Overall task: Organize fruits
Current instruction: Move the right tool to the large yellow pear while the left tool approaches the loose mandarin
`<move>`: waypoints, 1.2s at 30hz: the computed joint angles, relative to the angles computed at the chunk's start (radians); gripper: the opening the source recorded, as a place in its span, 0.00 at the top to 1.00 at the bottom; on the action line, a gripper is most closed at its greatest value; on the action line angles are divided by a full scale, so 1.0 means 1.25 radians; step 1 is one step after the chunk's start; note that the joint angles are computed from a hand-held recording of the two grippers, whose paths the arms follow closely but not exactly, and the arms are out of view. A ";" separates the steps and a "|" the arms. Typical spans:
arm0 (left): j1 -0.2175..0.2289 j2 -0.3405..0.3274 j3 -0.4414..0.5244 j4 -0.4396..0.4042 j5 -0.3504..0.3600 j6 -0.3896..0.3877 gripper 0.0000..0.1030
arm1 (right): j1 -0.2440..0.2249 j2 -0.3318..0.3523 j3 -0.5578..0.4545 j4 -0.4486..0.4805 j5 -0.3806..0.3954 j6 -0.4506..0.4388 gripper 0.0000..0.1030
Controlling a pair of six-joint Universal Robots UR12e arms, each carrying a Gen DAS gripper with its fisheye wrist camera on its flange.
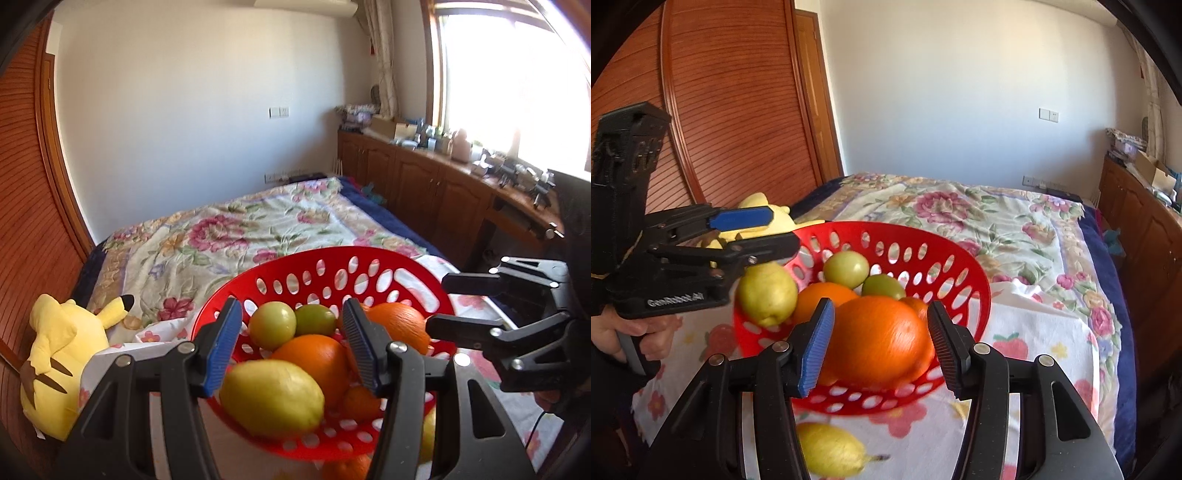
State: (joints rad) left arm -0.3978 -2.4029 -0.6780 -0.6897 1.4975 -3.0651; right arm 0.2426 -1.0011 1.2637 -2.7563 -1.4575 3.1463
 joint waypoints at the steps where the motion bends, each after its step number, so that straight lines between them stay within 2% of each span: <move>1: -0.001 0.013 -0.024 0.021 0.000 0.000 0.44 | 0.003 -0.008 0.014 -0.009 -0.005 0.001 0.47; 3: -0.001 0.044 -0.084 0.071 -0.002 -0.002 0.43 | 0.007 -0.018 0.032 -0.022 -0.014 0.002 0.46; 9: 0.005 0.107 -0.210 0.163 -0.014 -0.018 0.42 | 0.018 -0.049 0.098 -0.062 -0.035 0.022 0.40; 17: 0.009 0.146 -0.324 0.217 -0.015 -0.013 0.35 | 0.028 -0.066 0.150 -0.055 -0.051 0.047 0.38; 31: -0.001 0.144 -0.384 0.248 0.000 -0.031 0.35 | 0.046 -0.048 0.157 -0.011 -0.055 0.054 0.36; 36: -0.001 0.138 -0.382 0.245 0.001 -0.028 0.35 | 0.045 -0.041 0.147 0.006 -0.053 0.060 0.30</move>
State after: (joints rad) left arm -0.3985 -2.2303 -1.1552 -0.3829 1.4988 -3.0997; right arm 0.2990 -1.0528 1.4478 -2.7489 -1.5235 3.2209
